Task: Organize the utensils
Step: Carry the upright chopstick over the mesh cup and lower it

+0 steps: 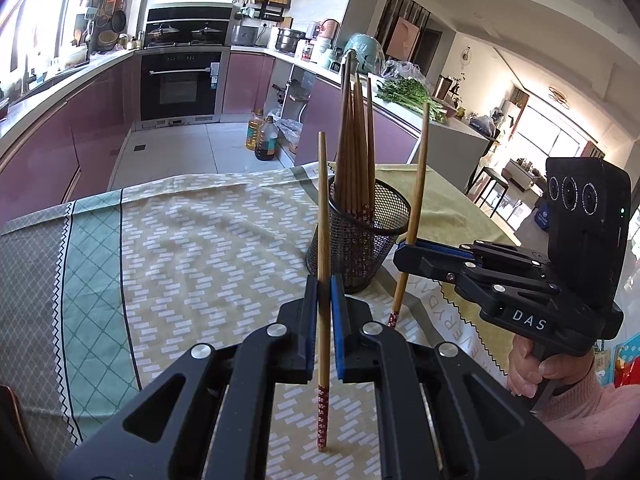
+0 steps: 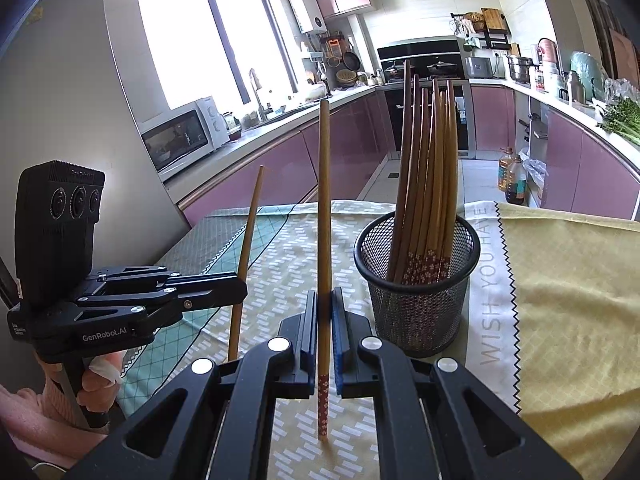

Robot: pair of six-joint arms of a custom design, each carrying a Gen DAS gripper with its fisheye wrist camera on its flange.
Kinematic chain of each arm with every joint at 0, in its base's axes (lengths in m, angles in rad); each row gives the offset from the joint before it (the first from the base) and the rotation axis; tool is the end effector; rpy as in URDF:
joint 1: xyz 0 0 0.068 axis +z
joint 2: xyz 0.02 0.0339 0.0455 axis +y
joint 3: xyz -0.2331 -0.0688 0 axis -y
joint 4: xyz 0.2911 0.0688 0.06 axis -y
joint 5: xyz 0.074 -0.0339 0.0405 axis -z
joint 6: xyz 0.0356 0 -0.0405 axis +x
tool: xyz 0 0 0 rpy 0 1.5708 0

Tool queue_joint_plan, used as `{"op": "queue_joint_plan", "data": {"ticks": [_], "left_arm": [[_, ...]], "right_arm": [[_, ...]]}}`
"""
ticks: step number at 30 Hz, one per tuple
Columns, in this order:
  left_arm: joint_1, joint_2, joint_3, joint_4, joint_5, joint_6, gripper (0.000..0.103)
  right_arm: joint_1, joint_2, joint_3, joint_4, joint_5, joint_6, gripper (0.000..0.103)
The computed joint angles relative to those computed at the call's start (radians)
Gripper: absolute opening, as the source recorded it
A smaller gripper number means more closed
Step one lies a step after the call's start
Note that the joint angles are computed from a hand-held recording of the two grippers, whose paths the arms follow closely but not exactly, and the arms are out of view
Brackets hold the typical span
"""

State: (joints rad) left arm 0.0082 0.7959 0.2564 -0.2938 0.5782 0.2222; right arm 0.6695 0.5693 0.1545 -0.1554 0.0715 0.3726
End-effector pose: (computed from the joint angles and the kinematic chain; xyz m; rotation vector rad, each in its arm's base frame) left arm 0.2075 -0.0178 0.1051 0.5062 2.2486 -0.5748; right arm 0.1635 0.1261 0.1176 -0.2811 2.1688 0.5272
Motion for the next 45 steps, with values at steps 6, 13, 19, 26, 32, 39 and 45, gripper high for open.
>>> {"op": "queue_joint_plan", "data": {"ticks": [6,13,19,26,32,39,45], "left_arm": [[-0.002,-0.026,0.0,-0.021,0.002,0.002,0.007],[-0.016,-0.052,0.001,-0.035,-0.006,-0.005,0.007],[-0.032,-0.084,0.003,-0.052,-0.013,-0.014,0.007],[-0.047,-0.097,0.02,-0.067,-0.02,-0.018,0.007],[-0.063,-0.081,0.042,-0.062,-0.026,-0.025,0.007],[-0.073,-0.082,0.065,-0.077,-0.028,-0.023,0.007],[-0.075,-0.086,0.075,-0.084,-0.023,-0.023,0.007]], "right_arm": [[0.009,-0.023,-0.004,-0.009,0.014,0.004,0.006],[0.009,-0.062,-0.012,-0.027,0.019,0.001,0.006],[-0.002,-0.112,-0.023,-0.057,0.019,-0.006,0.006],[-0.017,-0.149,-0.027,-0.081,0.018,-0.011,0.006],[-0.026,-0.182,-0.024,-0.109,0.017,-0.02,0.006],[-0.045,-0.188,-0.01,-0.118,0.003,-0.034,0.006],[-0.06,-0.163,0.006,-0.105,-0.01,-0.044,0.006]]}}
